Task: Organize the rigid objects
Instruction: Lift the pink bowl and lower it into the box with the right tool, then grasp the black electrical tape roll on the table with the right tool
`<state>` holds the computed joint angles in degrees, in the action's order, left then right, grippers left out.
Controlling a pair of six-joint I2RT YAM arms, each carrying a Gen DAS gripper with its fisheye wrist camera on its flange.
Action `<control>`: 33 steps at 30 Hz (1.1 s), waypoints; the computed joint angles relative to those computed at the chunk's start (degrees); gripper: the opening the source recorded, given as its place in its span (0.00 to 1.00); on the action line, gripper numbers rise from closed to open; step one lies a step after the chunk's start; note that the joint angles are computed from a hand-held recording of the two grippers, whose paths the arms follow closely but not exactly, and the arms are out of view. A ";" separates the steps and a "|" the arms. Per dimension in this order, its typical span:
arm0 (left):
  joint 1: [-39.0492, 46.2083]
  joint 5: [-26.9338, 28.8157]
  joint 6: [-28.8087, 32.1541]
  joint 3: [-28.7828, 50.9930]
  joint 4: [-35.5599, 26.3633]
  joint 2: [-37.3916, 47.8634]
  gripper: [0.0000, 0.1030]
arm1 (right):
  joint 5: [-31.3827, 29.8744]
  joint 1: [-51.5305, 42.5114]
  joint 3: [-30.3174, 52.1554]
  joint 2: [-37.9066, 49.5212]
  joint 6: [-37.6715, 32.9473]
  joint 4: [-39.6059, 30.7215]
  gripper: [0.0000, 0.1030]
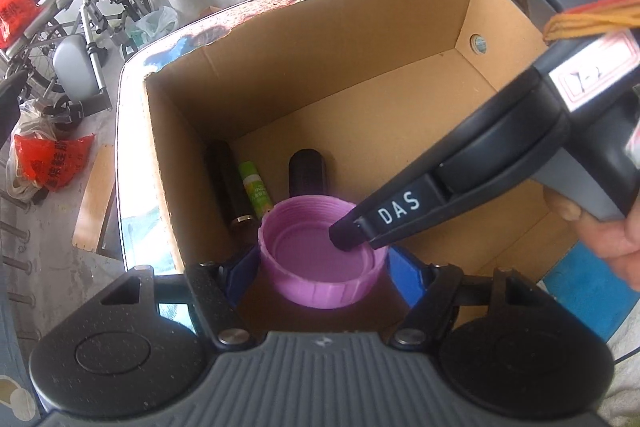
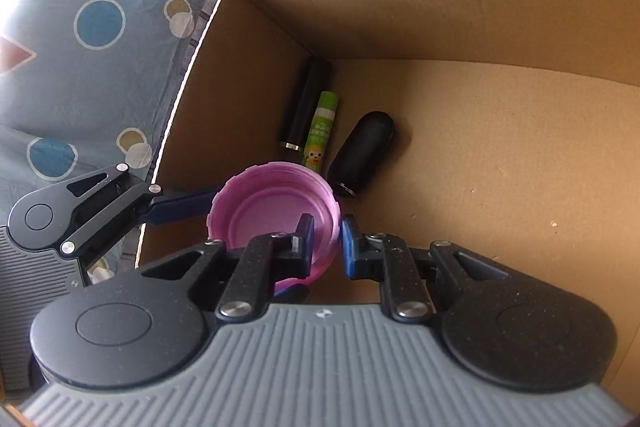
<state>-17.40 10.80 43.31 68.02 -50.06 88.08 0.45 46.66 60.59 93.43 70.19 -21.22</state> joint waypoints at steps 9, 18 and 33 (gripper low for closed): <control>-0.88 -0.42 -0.86 1.35 -0.57 1.30 0.72 | -5.25 -1.03 3.73 5.97 -0.68 0.66 0.15; 1.80 4.06 -1.78 3.09 -3.98 -0.96 0.73 | -3.39 -1.23 -2.79 -1.25 2.72 5.02 0.18; 30.08 30.79 17.85 -2.29 -22.79 -17.52 0.81 | 43.77 37.52 -2.11 -20.86 28.28 -16.74 0.33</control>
